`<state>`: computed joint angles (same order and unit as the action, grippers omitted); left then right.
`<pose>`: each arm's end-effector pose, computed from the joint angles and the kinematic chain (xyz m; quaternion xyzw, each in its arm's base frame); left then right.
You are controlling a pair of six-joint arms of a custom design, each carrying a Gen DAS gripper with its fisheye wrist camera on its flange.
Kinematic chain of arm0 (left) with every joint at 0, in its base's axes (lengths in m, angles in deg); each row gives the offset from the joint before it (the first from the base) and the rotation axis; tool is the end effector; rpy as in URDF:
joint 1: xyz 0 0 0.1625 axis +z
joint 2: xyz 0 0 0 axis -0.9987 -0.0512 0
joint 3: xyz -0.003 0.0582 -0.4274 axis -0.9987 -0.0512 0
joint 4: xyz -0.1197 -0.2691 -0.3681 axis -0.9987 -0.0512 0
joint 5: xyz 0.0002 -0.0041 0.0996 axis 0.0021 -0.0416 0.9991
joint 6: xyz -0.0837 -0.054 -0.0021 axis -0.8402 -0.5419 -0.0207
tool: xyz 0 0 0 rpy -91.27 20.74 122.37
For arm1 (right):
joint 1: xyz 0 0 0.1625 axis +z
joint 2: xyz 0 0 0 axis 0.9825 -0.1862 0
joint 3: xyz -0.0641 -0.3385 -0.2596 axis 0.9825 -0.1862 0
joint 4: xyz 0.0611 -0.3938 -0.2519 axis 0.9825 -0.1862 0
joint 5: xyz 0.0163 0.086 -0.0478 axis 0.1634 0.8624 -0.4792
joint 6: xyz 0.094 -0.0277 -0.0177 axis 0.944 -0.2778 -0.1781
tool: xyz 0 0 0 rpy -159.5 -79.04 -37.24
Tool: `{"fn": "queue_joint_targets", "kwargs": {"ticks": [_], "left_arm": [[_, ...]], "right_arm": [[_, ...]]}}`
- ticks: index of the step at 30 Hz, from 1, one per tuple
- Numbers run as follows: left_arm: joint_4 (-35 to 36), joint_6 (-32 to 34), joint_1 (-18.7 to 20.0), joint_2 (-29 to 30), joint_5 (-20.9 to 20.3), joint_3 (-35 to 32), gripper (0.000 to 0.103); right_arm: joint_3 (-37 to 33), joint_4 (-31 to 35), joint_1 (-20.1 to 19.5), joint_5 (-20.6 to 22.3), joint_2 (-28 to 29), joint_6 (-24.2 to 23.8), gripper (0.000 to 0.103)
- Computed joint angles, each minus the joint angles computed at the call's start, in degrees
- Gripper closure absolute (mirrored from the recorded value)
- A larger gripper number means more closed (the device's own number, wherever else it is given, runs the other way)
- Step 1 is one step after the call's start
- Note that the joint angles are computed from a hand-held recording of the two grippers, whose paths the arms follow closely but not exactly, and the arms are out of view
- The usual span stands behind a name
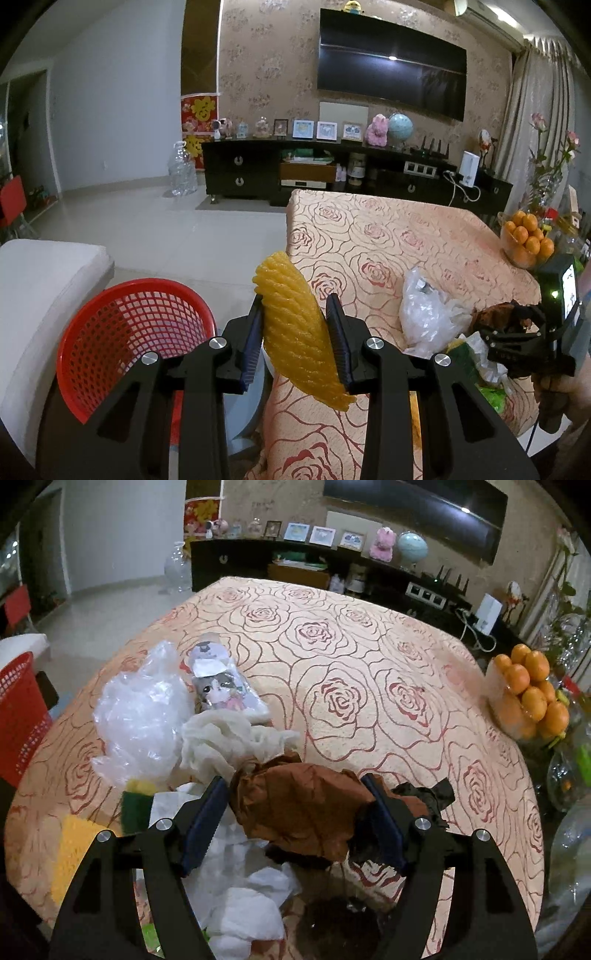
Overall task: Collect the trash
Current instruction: 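Grasp the brown cloth with the right tool while the left tool holds the foam net, then carry the foam net and brown cloth in both tools over the wastebasket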
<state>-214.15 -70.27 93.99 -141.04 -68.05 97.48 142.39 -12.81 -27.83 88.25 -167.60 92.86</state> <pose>-0.3461 -0.2553 0.0060 0.3100 0.8415 -0.3632 0.2527 -0.0443 -0.2420 0.2917 0.0655 -0.8312 0.3254 0.4460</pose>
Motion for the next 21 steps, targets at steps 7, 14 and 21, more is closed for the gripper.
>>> {"fn": "queue_joint_targets", "kwargs": {"ticks": [7, 14, 21], "left_arm": [[0.7, -0.4, 0.0, -0.1, 0.3, 0.0, 0.072], [0.0, -0.5, -0.6, -1.0, 0.8, 0.6, 0.072], [0.8, -1.0, 0.3, -4.9, 0.2, 1.6, 0.072]], "right_arm": [[-1.3, 5.8, -4.1, -7.6, -3.9, 4.8, 0.051], [-3.0, 24.8, -22.9, -37.2, -15.4, 4.1, 0.051], [-4.1, 22.2, -6.9, -28.9, -13.6, 10.0, 0.051]]}}
